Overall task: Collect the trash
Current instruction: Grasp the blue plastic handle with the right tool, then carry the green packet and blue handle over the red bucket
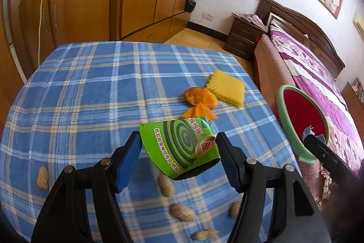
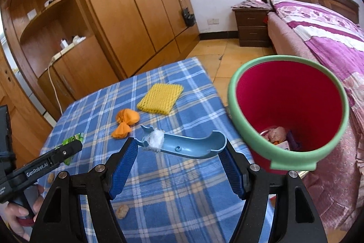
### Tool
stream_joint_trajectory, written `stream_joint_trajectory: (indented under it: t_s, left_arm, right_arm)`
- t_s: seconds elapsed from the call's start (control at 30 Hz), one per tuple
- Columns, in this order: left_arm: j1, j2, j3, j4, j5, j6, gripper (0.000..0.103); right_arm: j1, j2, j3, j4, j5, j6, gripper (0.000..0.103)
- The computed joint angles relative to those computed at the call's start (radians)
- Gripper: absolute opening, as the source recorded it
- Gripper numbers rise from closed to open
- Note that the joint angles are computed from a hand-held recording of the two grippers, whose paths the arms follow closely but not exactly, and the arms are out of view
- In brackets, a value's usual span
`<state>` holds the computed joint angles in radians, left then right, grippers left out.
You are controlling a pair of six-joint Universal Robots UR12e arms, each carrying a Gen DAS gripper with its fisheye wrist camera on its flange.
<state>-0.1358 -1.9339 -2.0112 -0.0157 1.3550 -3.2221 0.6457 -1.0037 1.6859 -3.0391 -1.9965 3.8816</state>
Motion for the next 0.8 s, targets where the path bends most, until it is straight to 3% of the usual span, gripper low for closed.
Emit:
stream_joint_trajectory:
  t_s: [0.8]
  left_arm:
    - [-0.124,-0.011,0.050,-0.014,0.003,0.063,0.067]
  right_arm:
    - [-0.022,-0.103,0.186,-0.151,-0.114,0.127,0.074]
